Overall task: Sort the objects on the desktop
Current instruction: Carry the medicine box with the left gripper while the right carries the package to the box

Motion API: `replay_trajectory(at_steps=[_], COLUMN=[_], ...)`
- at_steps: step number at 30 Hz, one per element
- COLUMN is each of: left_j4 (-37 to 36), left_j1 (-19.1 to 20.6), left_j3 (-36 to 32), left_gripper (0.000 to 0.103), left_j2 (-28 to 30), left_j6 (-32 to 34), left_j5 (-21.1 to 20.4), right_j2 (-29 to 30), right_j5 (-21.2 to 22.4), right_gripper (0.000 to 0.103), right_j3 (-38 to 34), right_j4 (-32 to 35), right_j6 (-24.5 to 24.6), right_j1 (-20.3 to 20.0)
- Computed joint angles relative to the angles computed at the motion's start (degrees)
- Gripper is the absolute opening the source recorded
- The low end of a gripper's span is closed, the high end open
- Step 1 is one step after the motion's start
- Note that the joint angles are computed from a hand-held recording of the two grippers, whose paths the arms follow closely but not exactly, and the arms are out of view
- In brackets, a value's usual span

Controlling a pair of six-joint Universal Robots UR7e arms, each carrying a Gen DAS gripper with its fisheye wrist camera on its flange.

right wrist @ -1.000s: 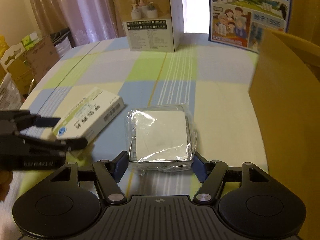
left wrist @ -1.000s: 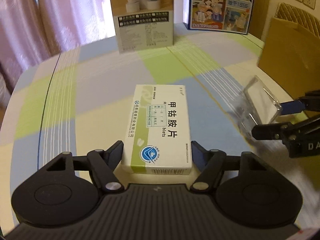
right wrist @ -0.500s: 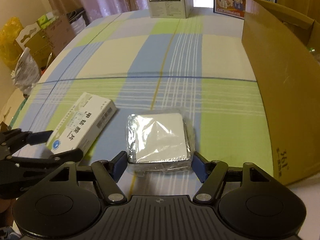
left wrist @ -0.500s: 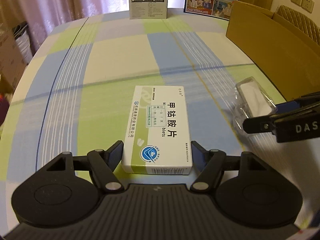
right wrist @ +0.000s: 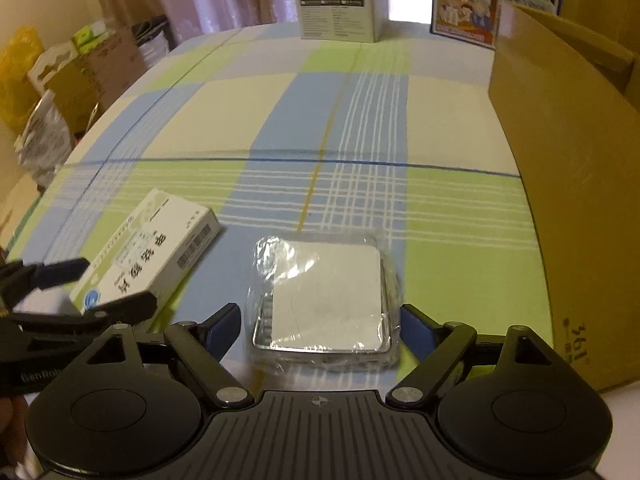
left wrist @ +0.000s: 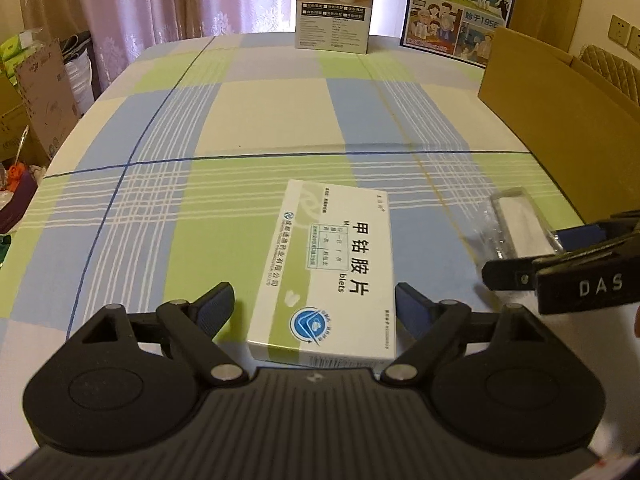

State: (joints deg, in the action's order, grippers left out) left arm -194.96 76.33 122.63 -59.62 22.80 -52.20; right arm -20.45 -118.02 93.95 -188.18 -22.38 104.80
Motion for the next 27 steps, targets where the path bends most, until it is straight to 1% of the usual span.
replay_trajectory(at_steps=[2, 7, 14, 16, 18, 24, 25, 26, 27], left_j4=[-0.83, -1.44, -2.55, -2.63, -2.36, -2.61, -2.53, -2.58, -2.95], left_j1=[0.22, 0.69, 0.79, 0.72, 0.68, 0.72, 0.74, 0.72, 0.66], left_j3=[-0.32, -1.14, -2.02, -2.19, -2.16, -2.15, -2.13, -2.08, -1.98], left_gripper=[0.084, 0.084, 0.083, 0.079, 0.070, 0.069, 0.069, 0.068, 0.068], left_j2=[0.43, 1.29, 2.52, 2.80, 2.83, 2.96, 2.89, 2.83, 2.81], left_j6=[0.72, 2.35, 5.47, 6.38, 6.95, 7.87, 7.79, 7.72, 7.76], left_j5=[-0.31, -1.03, -0.74, -0.64, -0.76, -0.90, -0.98, -0.97, -0.83], right_j2=[0.16, 0.46, 0.55, 0.54, 0.60, 0.87, 0.93, 1.07, 1.15], right_j5=[-0.40, -2.25, -2.50, -2.48, -2.53, -2.55, -2.67, -2.96, -3.10], right_gripper=[0.083, 0.082, 0.082, 0.081, 0.081, 0.081, 0.078, 0.072, 0.071], right_j3=[-0.28, -0.60, -0.72, -0.77, -0.90, -1.16, -1.19, -1.24, -1.25], right_j4=[0.26, 0.80, 0.73, 0.85, 0.94, 0.77, 0.68, 0.35, 0.03], right_j6=[0.86, 1.07, 1.56, 1.81, 1.89, 1.39, 1.17, 0.69, 0.15], right_j1=[0.04, 0.33, 0.43, 0.40, 0.41, 0.46, 0.50, 0.60, 0.66])
